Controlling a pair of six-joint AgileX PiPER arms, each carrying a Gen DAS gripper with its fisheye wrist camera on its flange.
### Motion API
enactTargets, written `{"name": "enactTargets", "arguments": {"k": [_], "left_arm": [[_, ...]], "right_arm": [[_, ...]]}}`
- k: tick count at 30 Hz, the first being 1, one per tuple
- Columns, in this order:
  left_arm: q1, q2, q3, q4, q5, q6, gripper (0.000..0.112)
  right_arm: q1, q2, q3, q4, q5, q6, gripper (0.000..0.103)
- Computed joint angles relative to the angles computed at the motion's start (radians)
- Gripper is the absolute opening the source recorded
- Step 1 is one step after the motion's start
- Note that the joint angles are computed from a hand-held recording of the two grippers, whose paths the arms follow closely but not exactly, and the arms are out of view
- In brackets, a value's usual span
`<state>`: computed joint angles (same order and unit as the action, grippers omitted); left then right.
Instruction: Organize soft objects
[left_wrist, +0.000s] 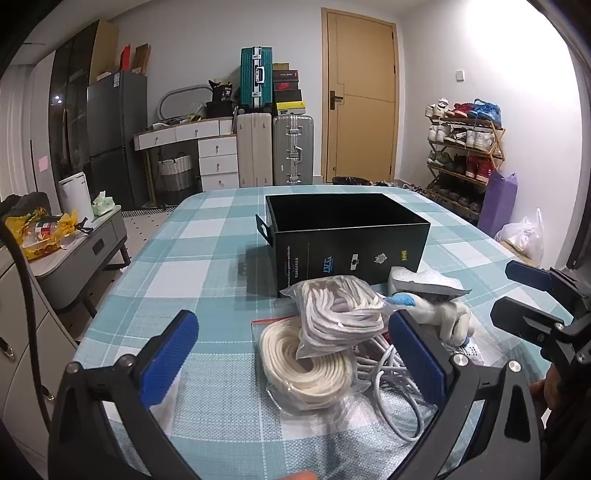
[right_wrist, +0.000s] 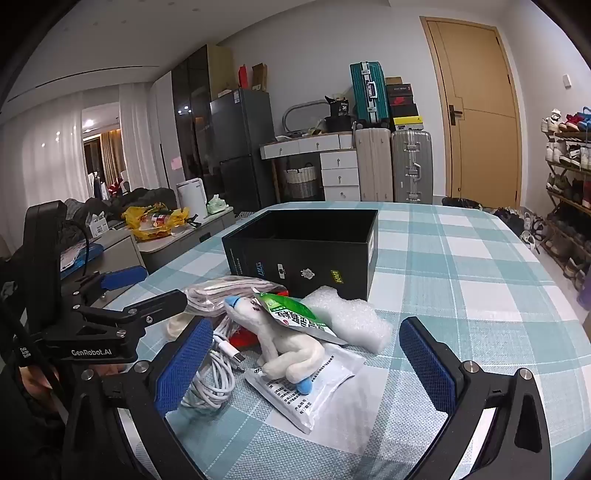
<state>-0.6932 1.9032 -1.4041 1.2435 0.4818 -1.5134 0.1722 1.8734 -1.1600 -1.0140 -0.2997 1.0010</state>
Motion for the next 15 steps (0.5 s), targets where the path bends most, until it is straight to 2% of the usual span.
{"name": "enactTargets", "arguments": {"k": [6, 9, 15], "left_arm": [[0.0, 0.0, 0.001, 0.007, 0.0, -0.009, 0.103], [0.0, 0.001, -0.001, 0.001, 0.001, -0.003, 0.103], [0.001, 0.001, -0.001, 0.003, 0.0, -0.002, 0.103]], "right_arm": [[-0.002, 0.004, -0.012, -0.058, 0.006, 0.056, 0.103], [0.001, -0.001, 0.002, 0.012, 0.002, -0.014, 0.103], [0.0, -0.006, 0.005, 0.005, 0.005, -0.007, 0.103]]}}
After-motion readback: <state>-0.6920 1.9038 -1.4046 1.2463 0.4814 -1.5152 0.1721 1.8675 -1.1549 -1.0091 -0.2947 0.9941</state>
